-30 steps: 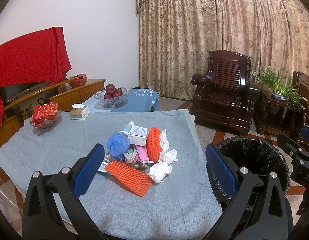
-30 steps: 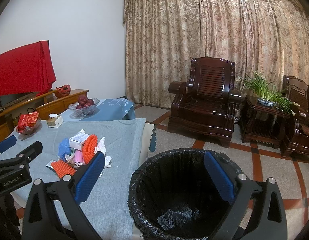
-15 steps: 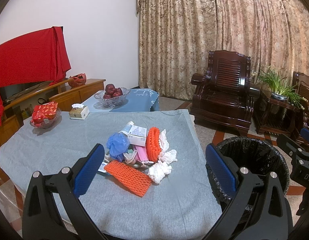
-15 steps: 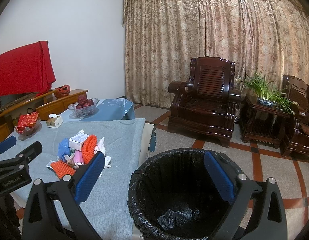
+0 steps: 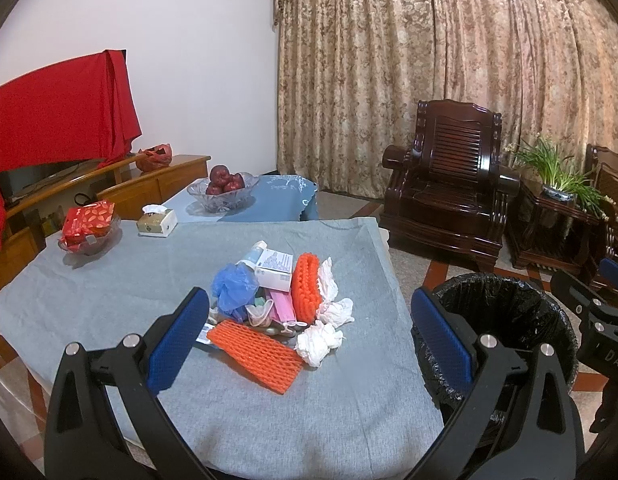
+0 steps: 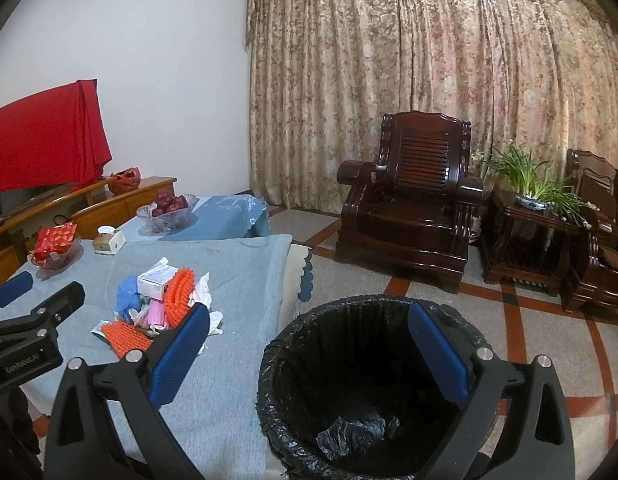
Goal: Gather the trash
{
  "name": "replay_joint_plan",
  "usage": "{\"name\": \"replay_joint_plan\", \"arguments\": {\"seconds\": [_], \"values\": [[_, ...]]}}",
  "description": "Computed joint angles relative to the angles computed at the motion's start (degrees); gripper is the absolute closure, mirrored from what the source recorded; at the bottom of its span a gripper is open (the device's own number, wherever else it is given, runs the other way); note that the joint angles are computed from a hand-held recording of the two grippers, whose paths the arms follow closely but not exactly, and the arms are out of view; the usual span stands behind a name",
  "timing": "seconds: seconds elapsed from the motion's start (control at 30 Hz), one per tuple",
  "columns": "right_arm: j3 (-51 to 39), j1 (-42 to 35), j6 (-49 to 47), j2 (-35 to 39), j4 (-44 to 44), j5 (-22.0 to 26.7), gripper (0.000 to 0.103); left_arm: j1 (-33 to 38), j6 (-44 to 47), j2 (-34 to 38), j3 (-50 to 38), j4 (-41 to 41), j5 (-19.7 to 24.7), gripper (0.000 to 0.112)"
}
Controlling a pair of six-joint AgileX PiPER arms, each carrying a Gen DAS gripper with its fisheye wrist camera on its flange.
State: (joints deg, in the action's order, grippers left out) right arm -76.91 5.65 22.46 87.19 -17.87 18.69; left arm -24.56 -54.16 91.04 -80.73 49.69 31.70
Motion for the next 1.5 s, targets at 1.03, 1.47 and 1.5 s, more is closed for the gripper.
{"name": "replay_joint_plan", "arguments": {"seconds": [1.03,1.47,1.5], "values": [[-22.90,9.25,-17.80,29.41,17.52,3.30,0.016,18.63,-5.90,8.57,4.94,5.69,-10.58,0.014],[-47.01,12.28,-19.96,46.84,16.76,18.63,0.027,22.57,10.97,16.28,-1.62,-11.21,-11.84,0.022],[-48.48,12.16,-20.84,47.80,17.80,19.72,0.029,22.68,12.40,16.65,-1.96,-12.76,-11.66,0.023]]}}
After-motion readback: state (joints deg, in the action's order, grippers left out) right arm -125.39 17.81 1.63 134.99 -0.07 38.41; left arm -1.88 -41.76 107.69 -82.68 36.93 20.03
